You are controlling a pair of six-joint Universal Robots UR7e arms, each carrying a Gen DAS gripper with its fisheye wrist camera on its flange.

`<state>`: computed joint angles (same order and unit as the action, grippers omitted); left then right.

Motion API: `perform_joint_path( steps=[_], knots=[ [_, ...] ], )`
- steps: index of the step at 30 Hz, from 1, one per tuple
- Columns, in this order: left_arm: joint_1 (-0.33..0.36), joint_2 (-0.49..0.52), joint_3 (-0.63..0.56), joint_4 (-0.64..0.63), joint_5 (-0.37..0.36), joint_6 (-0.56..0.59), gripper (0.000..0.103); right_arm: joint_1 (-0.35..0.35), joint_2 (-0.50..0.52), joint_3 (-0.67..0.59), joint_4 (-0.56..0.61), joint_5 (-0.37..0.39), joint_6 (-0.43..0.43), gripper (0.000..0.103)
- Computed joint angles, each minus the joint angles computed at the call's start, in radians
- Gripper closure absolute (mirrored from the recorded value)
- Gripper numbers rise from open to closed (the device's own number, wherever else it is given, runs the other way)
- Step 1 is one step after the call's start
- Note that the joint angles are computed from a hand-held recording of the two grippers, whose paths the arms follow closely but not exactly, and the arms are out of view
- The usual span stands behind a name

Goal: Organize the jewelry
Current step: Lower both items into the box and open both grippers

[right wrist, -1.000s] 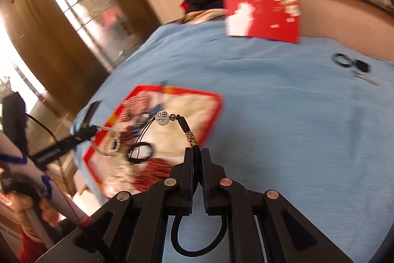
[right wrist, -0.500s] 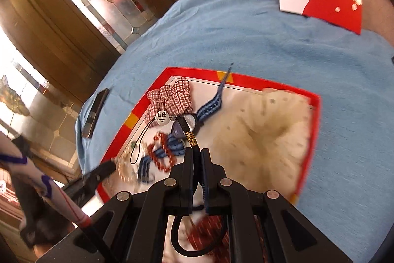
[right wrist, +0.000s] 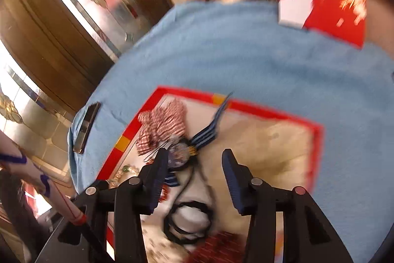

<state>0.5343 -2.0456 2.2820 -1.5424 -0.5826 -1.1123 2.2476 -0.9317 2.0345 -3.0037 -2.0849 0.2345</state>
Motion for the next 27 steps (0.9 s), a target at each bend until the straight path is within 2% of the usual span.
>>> perform_joint_path(
  steps=[3, 4, 7, 8, 10, 11, 12, 14, 22, 24, 27],
  knots=[
    [-0.044, -0.024, 0.014, 0.007, 0.029, -0.020, 0.084, 0.015, -0.062, 0.053, 0.018, -0.143, 0.011, 0.053],
    [-0.057, -0.026, 0.016, 0.012, 0.039, -0.029, 0.083, 0.012, -0.078, 0.069, 0.028, -0.159, 0.019, 0.053],
    [-0.096, -0.029, 0.030, 0.010, 0.065, -0.043, 0.077, -0.013, -0.106, 0.112, 0.074, -0.148, 0.060, 0.059],
    [-0.104, -0.028, 0.033, 0.006, 0.068, -0.045, 0.074, -0.018, -0.101, 0.115, 0.085, -0.151, 0.068, 0.064],
    [-0.124, -0.023, 0.041, -0.002, 0.078, -0.048, 0.068, -0.024, -0.076, 0.105, 0.115, -0.162, 0.096, 0.066],
    [-0.133, -0.016, 0.041, 0.007, 0.084, -0.058, 0.066, -0.030, -0.063, 0.099, 0.136, -0.161, 0.113, 0.072],
    [-0.141, -0.009, 0.041, 0.015, 0.092, -0.065, 0.066, -0.034, -0.052, 0.098, 0.145, -0.162, 0.130, 0.086],
    [-0.150, 0.002, 0.044, 0.015, 0.102, -0.061, 0.065, -0.037, -0.036, 0.093, 0.155, -0.180, 0.164, 0.091],
    [-0.153, 0.030, 0.054, -0.045, 0.090, -0.006, 0.064, -0.033, -0.066, 0.110, 0.188, -0.297, 0.260, 0.098],
    [-0.156, 0.035, 0.055, -0.044, 0.094, -0.003, 0.060, -0.048, -0.089, 0.131, 0.179, -0.299, 0.273, 0.098],
    [-0.163, 0.037, 0.055, -0.030, 0.101, -0.017, 0.056, -0.052, -0.109, 0.141, 0.168, -0.274, 0.234, 0.098]
  ],
)
